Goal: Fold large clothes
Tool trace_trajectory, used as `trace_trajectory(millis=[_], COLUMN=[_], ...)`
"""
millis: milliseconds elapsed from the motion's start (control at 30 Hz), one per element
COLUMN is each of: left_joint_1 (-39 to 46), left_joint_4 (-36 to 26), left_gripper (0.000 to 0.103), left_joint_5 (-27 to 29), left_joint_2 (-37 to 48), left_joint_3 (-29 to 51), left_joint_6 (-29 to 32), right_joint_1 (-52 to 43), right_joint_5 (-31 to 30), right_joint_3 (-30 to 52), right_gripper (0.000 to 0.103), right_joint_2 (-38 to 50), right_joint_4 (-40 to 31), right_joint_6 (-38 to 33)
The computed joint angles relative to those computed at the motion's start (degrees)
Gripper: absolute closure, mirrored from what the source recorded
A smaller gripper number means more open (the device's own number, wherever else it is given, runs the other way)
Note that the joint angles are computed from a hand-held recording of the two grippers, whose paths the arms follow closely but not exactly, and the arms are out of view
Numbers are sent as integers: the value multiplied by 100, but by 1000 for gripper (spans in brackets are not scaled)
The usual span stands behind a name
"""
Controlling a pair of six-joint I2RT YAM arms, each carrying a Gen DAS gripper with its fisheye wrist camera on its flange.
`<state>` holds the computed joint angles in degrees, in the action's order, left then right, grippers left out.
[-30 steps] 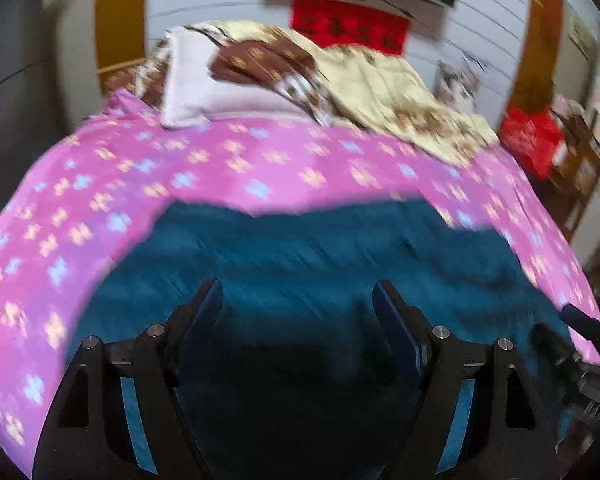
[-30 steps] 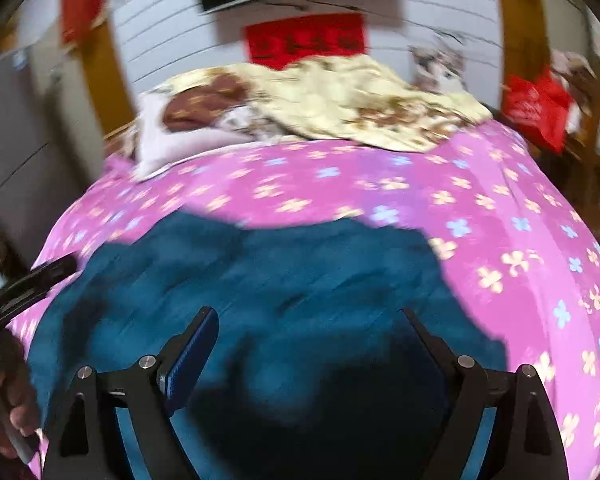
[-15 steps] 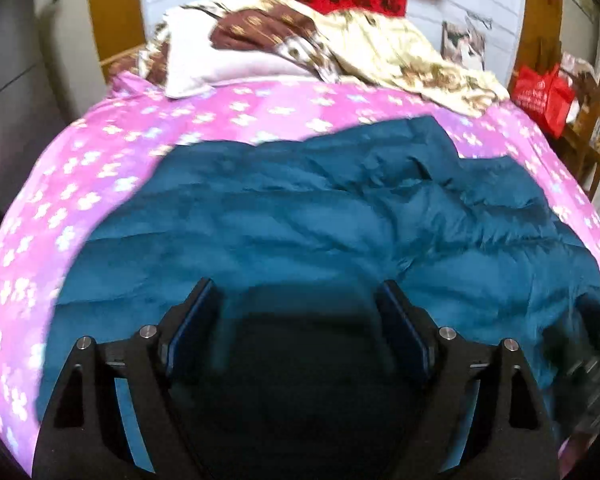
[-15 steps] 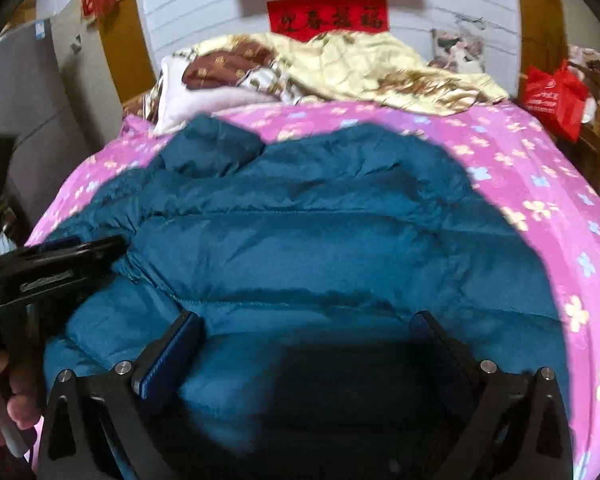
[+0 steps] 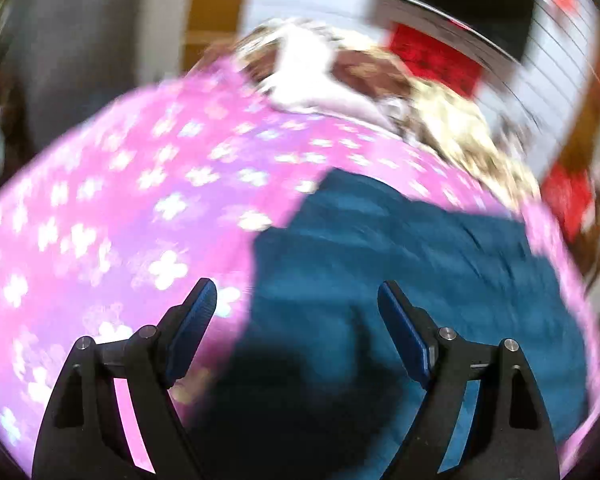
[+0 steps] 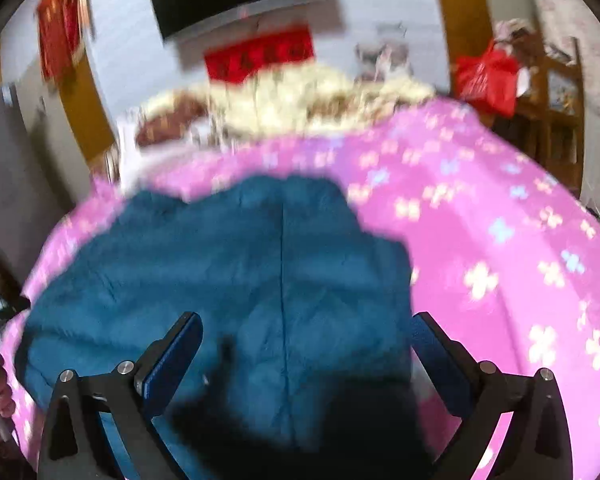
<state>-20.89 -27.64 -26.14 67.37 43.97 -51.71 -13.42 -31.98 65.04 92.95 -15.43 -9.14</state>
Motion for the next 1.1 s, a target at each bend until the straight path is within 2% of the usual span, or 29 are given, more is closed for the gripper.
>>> trace_trajectory(millis=[67,167,200,267,300,333,500,533,600,667,733,800,900,1000,1100], left_joint_1=[674,1343,1432,1503,1621,1839,1618,1606,1591,1470,1187,828,562,689,842], left_joint_4=[99,607,719,1162,1379,1727,2049,2155,2332,2324,2177,1953,1843,2003,2070], left_gripper=[20,20,20,19,14,14,10,13,30,39,45,51,52,52,43], left_joint_5=[630,1877,2154,2344,2549,2969,2909,3007,3081,2847,2352,1715,1187,1340,1556], left_joint_2=[83,815,1050,1157,1183,1220,1359,1356,1385,1370,1404,1481,1615,1645,1643], left_joint_3=[-29,174,228,-19,-170,-388,-334,-365,-395,-380,-277,-106,7,-77,-131], left_joint_6=[37,656,831,899,875,811,1214,1282,1308,1393,1505,1557,1620,1707,1635], right_joint_1=[18,315,451,625,643,621,480,438,366,248,-95,-278,-162,226,633], right_joint_5=[-99,207,448,771,814,787,616,560,466,463,126,-95,-146,-120,502], right_joint_3=[63,477,554,518,428,382,514,576,785,1013,873,1012,1513,2108,2287], right_gripper=[0,0,0,0,0,0,0,0,0,0,0,0,0,0,0], right_joint_2=[99,549,654,745,699,678,849,904,1011,1040,774,704,873,1384,1710], right_joint_4=[105,-426,-537,-518,-410,-396,-563,-653,-922,-1085,-442,-195,-446,-1177,-1565], right_joint_6=[93,-160,-229,-308,-274,-280,-316,-335,-409,-334,236,710,791,238,-334])
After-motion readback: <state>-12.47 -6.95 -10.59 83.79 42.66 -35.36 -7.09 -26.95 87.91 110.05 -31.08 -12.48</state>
